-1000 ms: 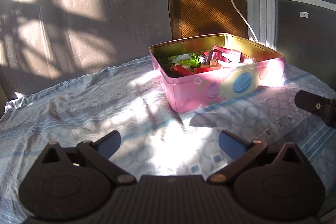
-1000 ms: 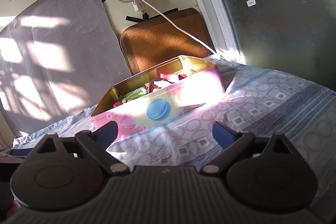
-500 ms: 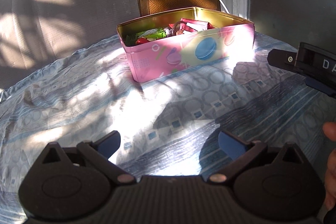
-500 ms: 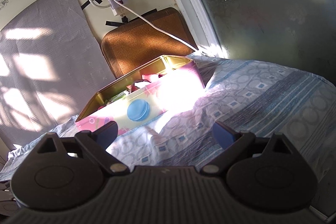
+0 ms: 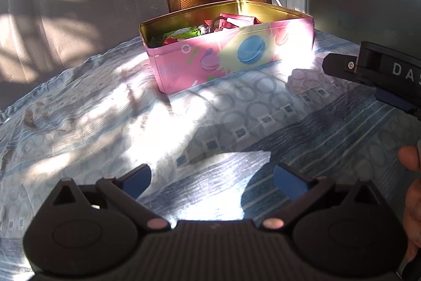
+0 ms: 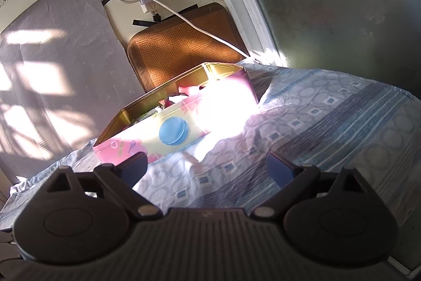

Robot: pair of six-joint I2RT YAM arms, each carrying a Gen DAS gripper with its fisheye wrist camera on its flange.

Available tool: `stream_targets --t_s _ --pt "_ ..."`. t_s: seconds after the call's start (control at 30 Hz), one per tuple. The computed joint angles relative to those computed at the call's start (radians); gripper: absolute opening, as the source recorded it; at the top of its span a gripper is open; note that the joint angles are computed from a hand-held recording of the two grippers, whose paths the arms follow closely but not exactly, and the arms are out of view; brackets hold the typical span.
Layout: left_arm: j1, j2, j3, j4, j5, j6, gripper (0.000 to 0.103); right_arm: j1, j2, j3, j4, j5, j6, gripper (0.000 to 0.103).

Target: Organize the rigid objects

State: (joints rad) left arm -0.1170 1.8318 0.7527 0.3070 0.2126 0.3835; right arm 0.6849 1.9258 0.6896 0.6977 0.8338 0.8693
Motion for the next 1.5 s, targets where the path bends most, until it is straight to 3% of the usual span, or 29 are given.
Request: stream_targets --t_s 1.5 --pt "0.009 -0.011 -0.016 0.011 0.001 0.034 0.103 0.0 0.04 0.043 0.012 0.0 -0.047 0.099"
